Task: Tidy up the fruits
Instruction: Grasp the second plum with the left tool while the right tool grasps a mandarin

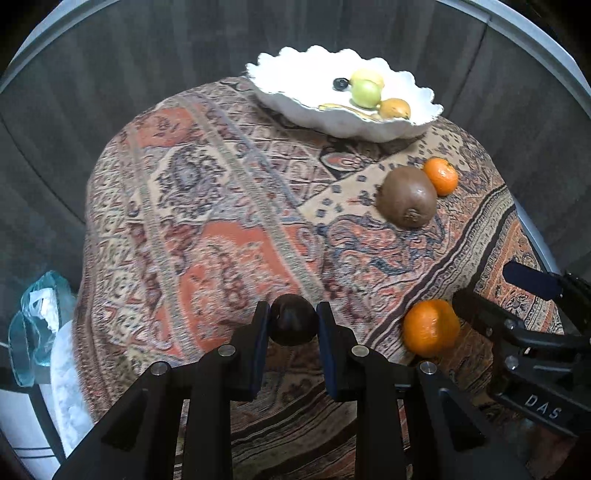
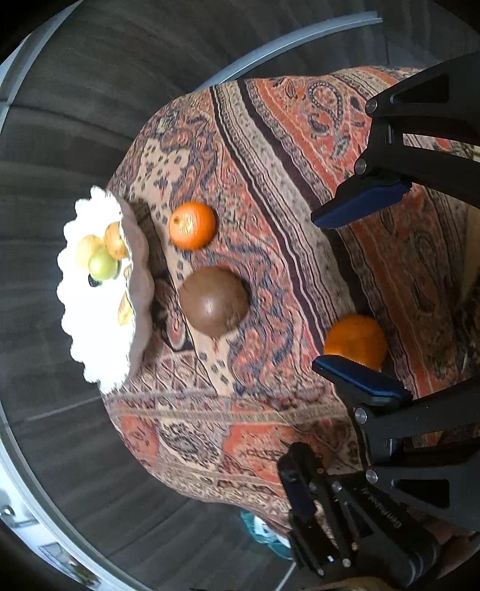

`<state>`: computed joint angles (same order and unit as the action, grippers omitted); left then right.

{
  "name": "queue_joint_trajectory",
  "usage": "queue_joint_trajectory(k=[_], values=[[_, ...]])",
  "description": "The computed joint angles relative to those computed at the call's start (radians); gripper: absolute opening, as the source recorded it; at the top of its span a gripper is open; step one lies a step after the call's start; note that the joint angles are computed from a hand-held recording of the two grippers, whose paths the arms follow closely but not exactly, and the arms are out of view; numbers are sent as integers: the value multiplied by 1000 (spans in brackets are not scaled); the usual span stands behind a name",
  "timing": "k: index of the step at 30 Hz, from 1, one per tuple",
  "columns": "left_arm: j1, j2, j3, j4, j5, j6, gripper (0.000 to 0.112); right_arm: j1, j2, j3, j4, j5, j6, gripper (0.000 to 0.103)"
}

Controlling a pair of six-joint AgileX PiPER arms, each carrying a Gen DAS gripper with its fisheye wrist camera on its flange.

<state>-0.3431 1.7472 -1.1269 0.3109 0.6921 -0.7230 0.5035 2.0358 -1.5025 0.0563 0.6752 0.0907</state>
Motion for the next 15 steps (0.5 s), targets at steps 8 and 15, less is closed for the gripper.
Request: queue_joint_trajectory(k=[8, 15], values=[[39, -61, 101, -3, -46, -15, 26, 62, 23, -17, -77, 31, 58, 72], [60, -74, 131, -33, -71, -2, 26, 81, 65, -37, -62, 57, 37, 72]])
